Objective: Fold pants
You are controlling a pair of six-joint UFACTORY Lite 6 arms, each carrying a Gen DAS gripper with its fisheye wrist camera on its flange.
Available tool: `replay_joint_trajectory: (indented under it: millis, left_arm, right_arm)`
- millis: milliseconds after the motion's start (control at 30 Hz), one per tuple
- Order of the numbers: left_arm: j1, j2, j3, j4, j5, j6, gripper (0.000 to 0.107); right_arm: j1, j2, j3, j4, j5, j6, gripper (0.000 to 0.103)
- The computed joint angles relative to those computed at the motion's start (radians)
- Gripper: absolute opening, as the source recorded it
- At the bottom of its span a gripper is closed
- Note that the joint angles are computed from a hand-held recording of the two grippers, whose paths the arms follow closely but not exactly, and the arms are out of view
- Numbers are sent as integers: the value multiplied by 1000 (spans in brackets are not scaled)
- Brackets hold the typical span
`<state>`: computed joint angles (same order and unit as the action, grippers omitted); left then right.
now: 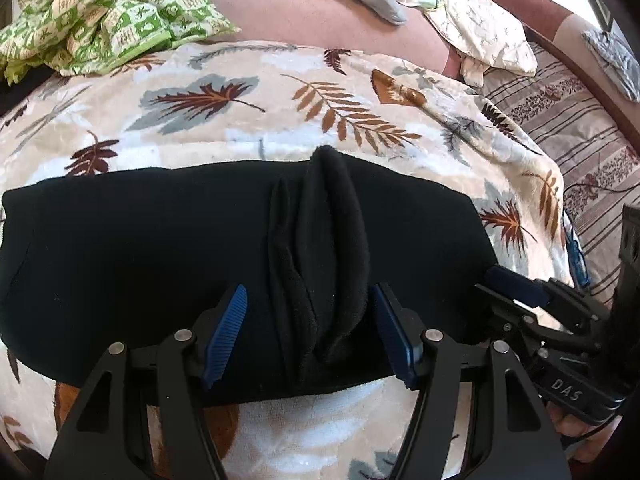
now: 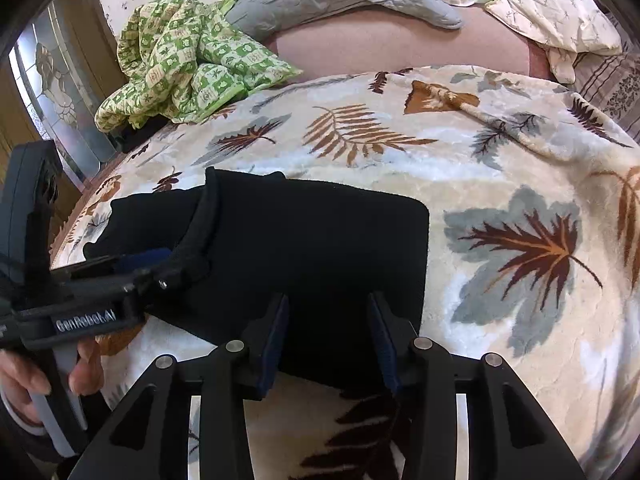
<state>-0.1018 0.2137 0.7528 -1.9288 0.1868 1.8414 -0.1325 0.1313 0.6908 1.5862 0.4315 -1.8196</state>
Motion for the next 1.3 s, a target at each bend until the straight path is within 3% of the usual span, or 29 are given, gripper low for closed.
replay_joint_trajectory:
  millis: [233,467,833,1133,1200,1300]
  left_arm:
    - [22,-50,-35,72,12,-67,65]
    - [88,-140,-102,143,37,-121,65]
    - [229,-165,-128,241,92,-182,65]
    - [407,-228,-165,403,164,-295,65]
    - [461,-245,-177,451,190,-332,65]
    - [578,-284,-211,494,246,-356,74]
  right_arm:
    - [-6,-54,0,-122,23,151,44]
    - [78,-57,36,-127,13,202,44]
    - [284,177,223,-73,-55,239,48]
    - [329,97,239,-164,-51,370,50]
    - [357,99,264,-181,-47,395,56]
    - [415,129,316,-181,-37,413,63]
